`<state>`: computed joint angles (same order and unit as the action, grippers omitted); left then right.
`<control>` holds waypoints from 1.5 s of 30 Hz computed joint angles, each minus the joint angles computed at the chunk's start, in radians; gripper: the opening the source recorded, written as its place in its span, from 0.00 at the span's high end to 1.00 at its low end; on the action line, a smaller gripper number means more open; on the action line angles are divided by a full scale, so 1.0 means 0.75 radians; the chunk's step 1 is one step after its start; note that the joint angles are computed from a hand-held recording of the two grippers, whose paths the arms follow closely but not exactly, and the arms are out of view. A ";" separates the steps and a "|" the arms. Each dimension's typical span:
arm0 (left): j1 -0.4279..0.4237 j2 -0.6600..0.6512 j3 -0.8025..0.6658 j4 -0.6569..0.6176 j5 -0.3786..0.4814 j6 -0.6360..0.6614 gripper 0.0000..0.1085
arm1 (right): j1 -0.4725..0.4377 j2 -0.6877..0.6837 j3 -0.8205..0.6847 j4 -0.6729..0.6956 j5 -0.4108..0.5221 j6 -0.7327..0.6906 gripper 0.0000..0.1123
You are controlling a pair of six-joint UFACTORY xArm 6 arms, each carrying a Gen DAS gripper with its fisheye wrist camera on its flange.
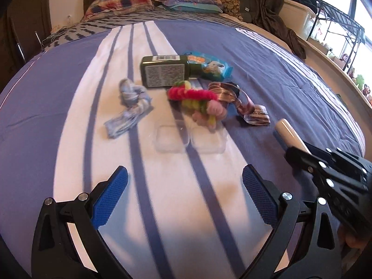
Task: Collect trash
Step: 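Grasp the white-and-yellow tube with the right tool while the left grasps the clear plastic case, then lower both tools over the black bin and open both to drop the items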
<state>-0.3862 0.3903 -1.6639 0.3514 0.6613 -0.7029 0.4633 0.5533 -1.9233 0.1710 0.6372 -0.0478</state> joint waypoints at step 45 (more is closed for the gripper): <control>-0.330 -0.741 0.903 0.251 -0.080 -0.579 0.33 | 0.098 -0.829 1.097 0.103 -0.242 -0.086 0.81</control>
